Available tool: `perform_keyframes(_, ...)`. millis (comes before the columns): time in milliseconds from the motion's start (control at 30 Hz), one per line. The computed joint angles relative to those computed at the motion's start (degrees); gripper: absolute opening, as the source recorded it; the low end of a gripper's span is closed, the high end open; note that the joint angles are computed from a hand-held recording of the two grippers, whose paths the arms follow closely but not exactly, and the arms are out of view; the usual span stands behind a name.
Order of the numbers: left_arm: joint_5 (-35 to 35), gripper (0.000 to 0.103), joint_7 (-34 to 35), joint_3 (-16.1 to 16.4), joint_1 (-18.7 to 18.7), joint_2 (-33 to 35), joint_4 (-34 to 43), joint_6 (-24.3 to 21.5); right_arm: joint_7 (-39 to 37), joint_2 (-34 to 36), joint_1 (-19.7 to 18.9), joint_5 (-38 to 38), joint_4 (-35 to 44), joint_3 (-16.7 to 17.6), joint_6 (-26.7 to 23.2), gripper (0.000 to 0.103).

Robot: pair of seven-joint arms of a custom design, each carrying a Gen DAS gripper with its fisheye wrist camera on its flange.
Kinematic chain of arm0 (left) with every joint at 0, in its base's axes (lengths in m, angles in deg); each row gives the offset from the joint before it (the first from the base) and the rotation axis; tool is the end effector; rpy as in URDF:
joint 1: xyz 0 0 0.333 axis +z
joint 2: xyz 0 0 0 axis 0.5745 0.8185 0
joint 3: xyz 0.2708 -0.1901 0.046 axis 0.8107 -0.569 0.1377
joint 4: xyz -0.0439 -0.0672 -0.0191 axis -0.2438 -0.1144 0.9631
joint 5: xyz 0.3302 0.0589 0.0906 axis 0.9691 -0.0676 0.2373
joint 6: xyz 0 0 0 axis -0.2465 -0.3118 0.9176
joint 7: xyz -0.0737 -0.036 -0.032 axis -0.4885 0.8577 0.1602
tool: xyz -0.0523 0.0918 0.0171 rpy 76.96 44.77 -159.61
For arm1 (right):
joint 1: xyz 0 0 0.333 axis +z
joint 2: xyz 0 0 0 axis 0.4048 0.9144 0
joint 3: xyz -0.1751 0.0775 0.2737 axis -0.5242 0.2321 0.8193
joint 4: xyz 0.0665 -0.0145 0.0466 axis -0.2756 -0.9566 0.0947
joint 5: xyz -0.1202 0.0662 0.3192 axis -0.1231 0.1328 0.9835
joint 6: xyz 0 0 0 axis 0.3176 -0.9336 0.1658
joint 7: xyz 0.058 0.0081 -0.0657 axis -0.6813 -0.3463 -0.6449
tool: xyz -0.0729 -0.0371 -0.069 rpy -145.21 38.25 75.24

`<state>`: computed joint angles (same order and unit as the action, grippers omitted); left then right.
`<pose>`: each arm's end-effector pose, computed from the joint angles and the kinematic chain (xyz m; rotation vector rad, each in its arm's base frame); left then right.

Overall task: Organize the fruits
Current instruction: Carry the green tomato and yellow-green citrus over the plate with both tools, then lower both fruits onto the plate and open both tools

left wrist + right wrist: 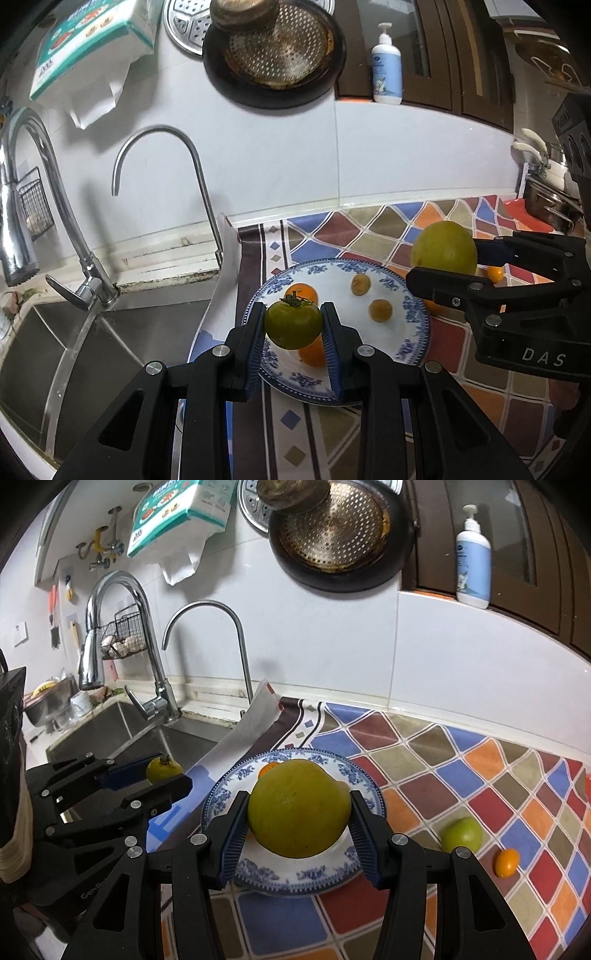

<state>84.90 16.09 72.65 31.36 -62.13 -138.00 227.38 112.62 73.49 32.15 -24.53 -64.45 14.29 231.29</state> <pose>0.5934 -0.1363 0.4037 -1.6265 1.5932 -0.7347 0.6587 0.2983 0.4167 -2.0054 1.0228 -0.4599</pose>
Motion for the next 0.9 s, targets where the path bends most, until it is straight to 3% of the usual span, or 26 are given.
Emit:
perform_keyframes(533, -17.2, 0.03, 18.0, 6.1, -1.2, 9.8, 8.2, 5.8, 1.5, 14.1, 9.2, 0.4, 24.9, -9.3, -16.0, 0.053)
perform_keyframes(900, -33.2, 0.03, 33.4, 6.9, -1.1, 14.4, 10.3, 8.2, 3.7, 26.3, 13.1, 0.0, 46.9, -13.7, -29.3, 0.053)
